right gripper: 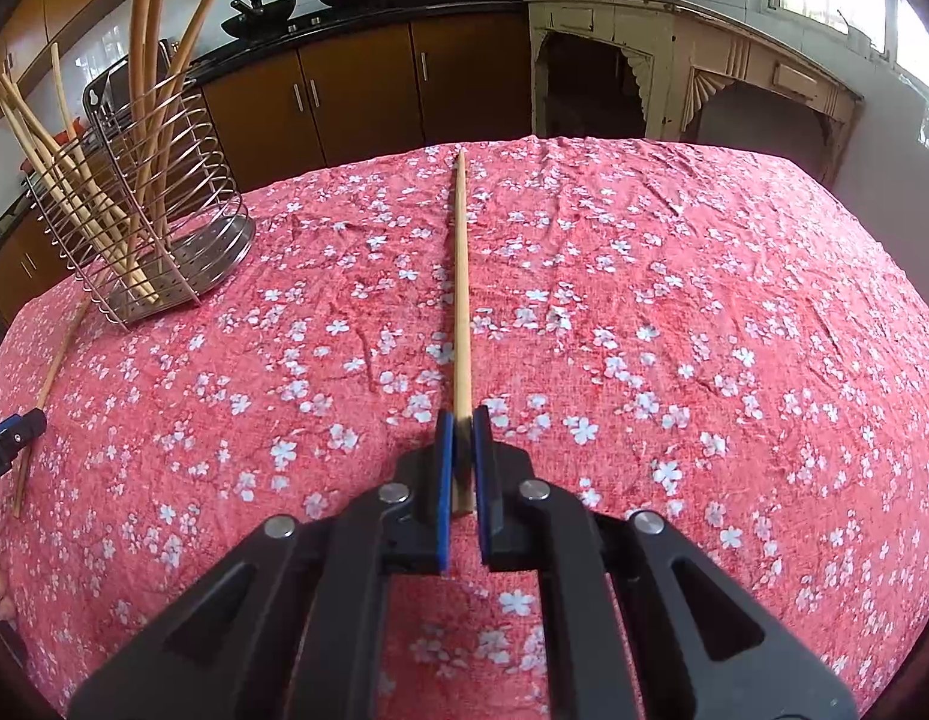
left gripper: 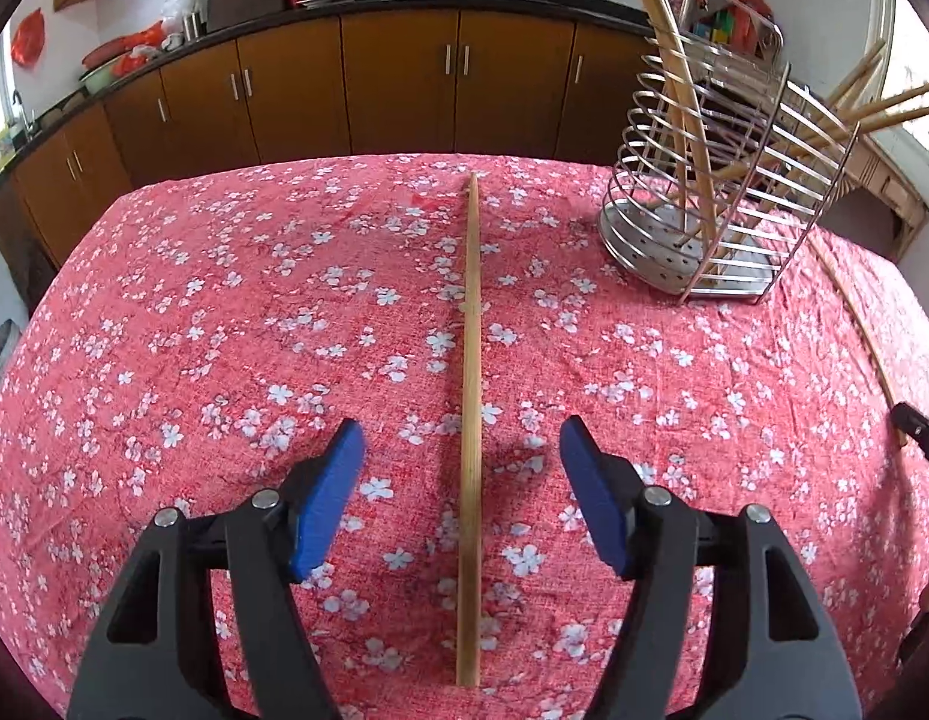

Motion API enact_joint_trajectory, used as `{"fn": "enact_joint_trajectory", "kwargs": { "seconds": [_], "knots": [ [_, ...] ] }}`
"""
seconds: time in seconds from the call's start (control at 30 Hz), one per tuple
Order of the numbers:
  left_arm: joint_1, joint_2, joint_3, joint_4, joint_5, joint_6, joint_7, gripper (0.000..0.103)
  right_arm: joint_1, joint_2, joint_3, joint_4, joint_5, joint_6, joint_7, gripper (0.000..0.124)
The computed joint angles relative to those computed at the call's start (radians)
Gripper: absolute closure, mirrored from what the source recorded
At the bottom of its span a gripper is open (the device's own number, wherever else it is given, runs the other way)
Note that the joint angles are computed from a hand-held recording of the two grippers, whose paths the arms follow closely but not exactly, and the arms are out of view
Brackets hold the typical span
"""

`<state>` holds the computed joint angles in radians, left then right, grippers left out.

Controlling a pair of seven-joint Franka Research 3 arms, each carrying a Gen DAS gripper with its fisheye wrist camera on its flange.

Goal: Organize utensils
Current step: 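Close the left gripper on one chopstick while the right gripper grasps another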

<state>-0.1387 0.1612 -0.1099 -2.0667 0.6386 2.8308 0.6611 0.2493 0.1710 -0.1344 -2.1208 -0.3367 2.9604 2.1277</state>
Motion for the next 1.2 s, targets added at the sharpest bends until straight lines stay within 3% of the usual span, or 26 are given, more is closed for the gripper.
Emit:
{"fn": "enact_joint_trajectory", "kwargs": {
  "seconds": [0.13,0.3,0.47,1.2],
  "knots": [
    [0.018,-0.063,-0.006,-0.084,-0.019,0.023,0.04,0.042,0.026,-0.023,-0.025,-0.019,-0.113,-0.019,0.062,0.116],
    [0.035,-0.134,-0.033,-0.18,-0.108,0.06,0.151,0.06,-0.007,-0.047,0.01,-0.05,-0.12,-0.01,0.052,0.116],
    [0.022,-0.156,-0.05,-0.197,0.033,0.028,0.081,0.065,-0.025,-0.052,0.027,-0.059,-0.105,-0.003,0.041,0.116],
    [0.02,-0.164,-0.055,-0.192,0.085,-0.01,0.036,0.063,-0.036,-0.058,0.039,-0.064,-0.09,-0.003,0.032,0.116]
  ]
}}
